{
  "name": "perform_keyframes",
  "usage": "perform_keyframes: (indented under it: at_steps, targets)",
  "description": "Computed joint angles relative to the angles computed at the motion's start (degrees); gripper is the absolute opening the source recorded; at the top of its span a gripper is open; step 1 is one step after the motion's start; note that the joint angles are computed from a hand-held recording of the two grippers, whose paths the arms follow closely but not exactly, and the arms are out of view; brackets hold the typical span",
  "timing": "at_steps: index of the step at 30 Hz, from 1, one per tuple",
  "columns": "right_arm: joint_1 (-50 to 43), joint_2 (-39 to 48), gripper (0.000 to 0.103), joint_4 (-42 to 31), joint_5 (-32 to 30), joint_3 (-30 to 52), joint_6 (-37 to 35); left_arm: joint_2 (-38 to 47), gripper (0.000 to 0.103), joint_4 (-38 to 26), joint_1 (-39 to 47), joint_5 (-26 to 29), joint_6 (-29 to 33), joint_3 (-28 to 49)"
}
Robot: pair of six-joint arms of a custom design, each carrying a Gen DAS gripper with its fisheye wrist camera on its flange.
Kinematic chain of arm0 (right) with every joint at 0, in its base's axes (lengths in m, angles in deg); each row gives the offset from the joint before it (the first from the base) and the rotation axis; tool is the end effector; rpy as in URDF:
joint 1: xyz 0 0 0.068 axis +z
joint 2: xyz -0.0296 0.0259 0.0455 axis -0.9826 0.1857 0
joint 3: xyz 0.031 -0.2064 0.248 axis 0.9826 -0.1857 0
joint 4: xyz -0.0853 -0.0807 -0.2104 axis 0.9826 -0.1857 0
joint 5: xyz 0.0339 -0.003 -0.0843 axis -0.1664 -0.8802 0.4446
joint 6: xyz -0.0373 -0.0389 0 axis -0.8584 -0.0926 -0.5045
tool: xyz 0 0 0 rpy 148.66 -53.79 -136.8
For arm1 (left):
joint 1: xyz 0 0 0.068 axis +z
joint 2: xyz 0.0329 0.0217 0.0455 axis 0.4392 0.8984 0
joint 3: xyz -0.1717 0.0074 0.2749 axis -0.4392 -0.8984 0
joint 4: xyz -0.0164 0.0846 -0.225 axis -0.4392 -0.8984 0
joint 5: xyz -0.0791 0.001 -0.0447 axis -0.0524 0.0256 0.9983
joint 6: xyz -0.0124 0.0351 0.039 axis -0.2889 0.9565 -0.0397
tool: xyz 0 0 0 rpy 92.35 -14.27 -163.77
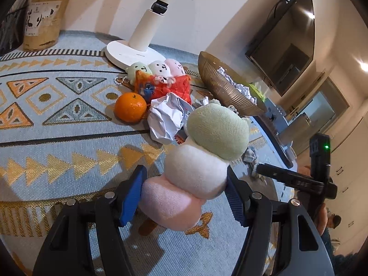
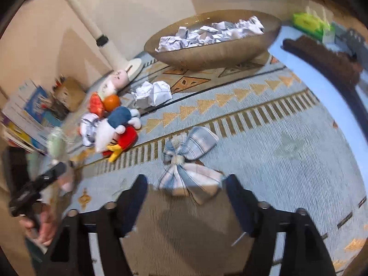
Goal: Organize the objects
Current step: 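Grasp the pastel stacked dango plush with the left gripper while the right grasps the plaid cloth toy, then carry the plush and plaid toy over the bowl and open both grippers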
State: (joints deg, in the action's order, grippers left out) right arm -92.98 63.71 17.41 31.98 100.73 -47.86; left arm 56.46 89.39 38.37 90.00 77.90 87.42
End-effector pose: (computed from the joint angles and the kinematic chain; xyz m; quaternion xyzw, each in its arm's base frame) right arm 0.2520 -0.0465 0.0806 -0.0168 0.9506 0.1474 0.2726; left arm 0.2874 0.0381 0.0937 0.0461 0.8959 -0.3065 0.3184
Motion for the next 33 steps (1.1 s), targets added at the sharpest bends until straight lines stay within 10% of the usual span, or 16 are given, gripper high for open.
perform_keyframes:
  at_steps: [8,15,25,33]
  targets:
    - [13.11,5.17,0.067,17.83,21.33,-5.67,4.96,0.01,0.064,0.02,-0.13,-0.49,0.57,-0.07]
    - [10.72,6.08,0.027,27.22,16.56,-11.57,2.55,-1.91,0.064,3.32,-1.38,-3.76,0.15,-2.34]
    - [0.60,-16.59,0.025,1.81,4.09,-4.58,-3.04,-17.00,0.064,-8.87,-14.75,-14.08,-10.34,9.32]
    - [-4.23,-12.72,0.025,-11.51,1.91,18.32,0.92,0.78,0.064,-24.06,-26.12,-20.36,-18.62,43.31]
